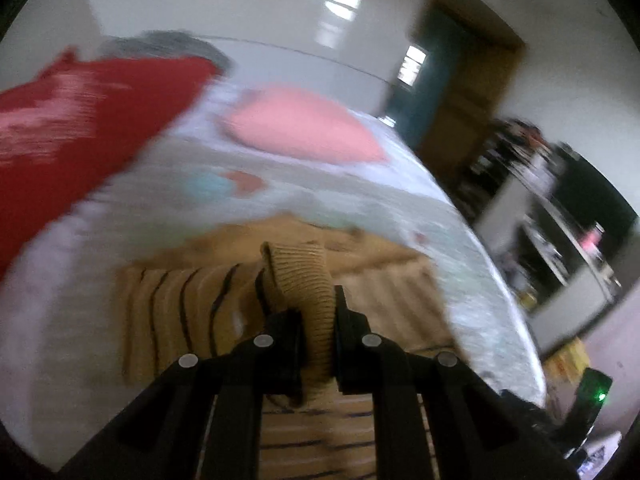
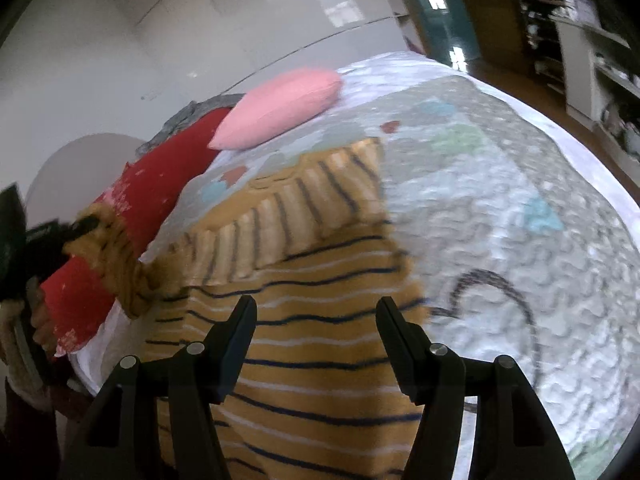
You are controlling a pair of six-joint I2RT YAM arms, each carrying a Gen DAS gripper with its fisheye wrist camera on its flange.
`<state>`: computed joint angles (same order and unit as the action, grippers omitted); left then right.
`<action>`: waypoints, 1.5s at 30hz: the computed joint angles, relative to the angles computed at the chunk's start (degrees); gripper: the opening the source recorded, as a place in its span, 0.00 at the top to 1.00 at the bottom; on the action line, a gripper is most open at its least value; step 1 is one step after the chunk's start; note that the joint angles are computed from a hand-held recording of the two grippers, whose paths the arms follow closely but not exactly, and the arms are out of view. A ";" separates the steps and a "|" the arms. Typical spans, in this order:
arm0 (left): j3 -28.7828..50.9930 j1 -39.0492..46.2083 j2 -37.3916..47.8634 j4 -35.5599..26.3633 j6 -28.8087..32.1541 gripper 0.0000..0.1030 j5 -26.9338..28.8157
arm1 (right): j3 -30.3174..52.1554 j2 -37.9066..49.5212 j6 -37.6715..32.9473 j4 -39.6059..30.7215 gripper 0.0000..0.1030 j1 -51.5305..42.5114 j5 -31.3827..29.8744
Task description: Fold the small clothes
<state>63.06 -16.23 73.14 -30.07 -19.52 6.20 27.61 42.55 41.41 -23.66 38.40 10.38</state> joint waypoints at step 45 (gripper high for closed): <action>-36.34 25.65 -30.29 -5.00 6.06 0.19 4.60 | 34.84 51.92 -19.33 2.56 0.94 -5.99 9.68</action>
<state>26.72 9.42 42.85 -35.07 -13.46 10.80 62.45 94.47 22.08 -21.10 32.41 20.06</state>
